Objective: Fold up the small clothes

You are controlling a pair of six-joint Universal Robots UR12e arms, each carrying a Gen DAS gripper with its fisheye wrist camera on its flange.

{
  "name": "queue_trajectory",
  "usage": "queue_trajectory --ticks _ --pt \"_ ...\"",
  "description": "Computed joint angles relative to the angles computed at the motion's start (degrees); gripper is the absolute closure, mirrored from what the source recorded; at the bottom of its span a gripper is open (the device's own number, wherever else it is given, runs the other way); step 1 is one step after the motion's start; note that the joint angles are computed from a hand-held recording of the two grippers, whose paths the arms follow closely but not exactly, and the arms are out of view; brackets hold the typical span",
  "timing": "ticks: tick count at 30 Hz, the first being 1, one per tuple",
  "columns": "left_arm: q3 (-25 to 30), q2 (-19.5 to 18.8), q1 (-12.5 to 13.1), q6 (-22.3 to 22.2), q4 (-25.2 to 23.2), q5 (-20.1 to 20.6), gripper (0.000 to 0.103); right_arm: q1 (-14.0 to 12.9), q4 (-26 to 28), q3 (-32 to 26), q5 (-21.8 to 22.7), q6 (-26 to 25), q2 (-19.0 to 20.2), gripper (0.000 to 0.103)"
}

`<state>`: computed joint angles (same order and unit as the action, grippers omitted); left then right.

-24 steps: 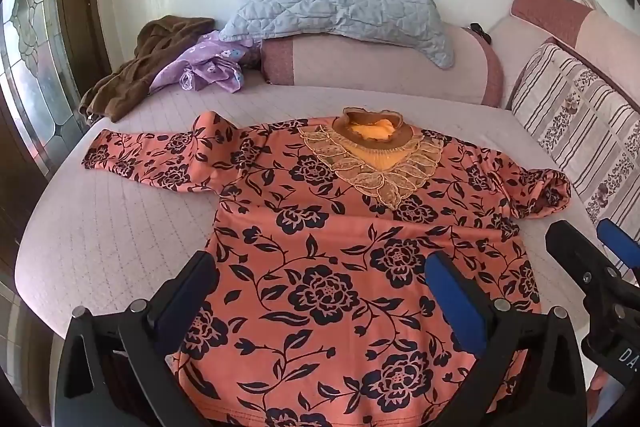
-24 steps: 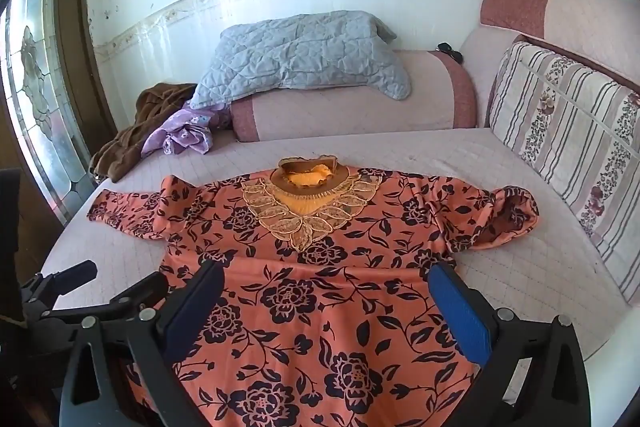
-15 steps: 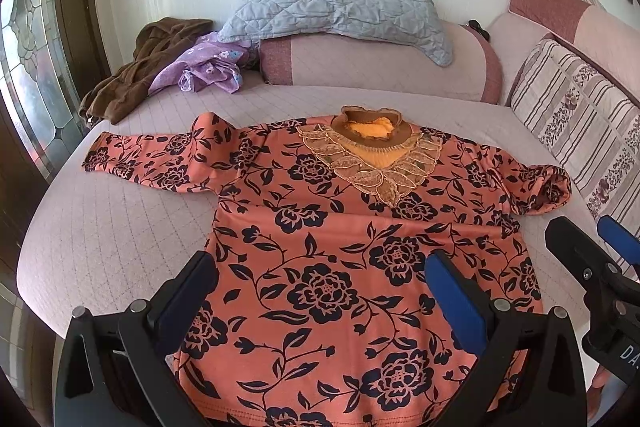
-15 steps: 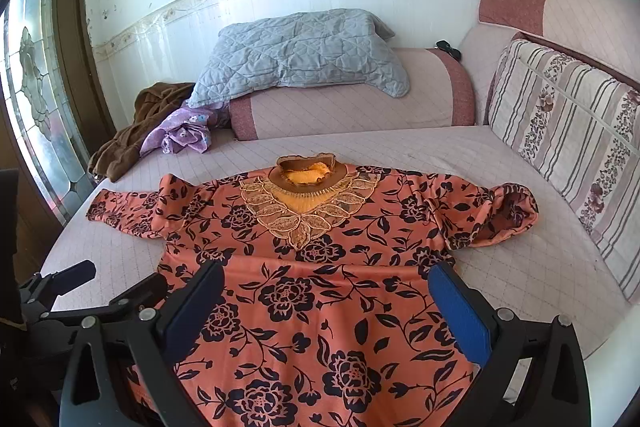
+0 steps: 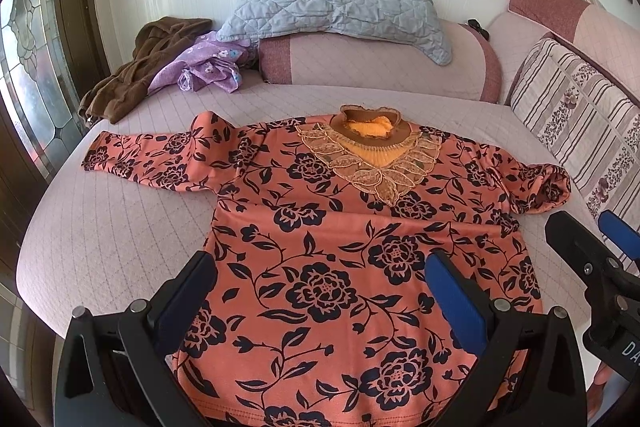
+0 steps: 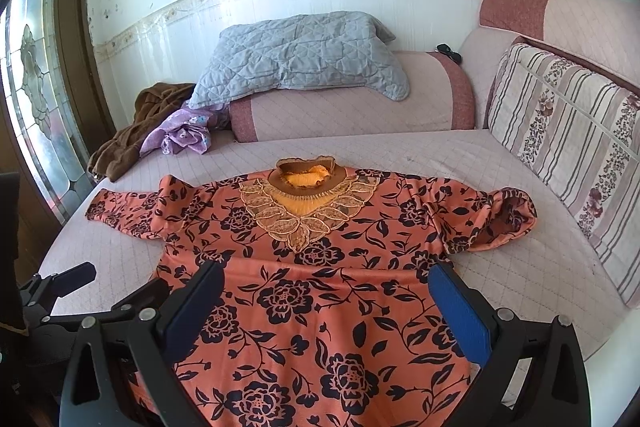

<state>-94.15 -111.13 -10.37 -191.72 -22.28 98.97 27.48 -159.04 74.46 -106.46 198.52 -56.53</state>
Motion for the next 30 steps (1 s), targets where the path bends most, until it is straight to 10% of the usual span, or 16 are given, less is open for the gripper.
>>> queue_trajectory --ticks 30 --pt "0.49 -0.07 0.01 0.15 0.04 0.42 0.000 -0.03 1.08 -1.05 0.91 -0.44 0.22 0.000"
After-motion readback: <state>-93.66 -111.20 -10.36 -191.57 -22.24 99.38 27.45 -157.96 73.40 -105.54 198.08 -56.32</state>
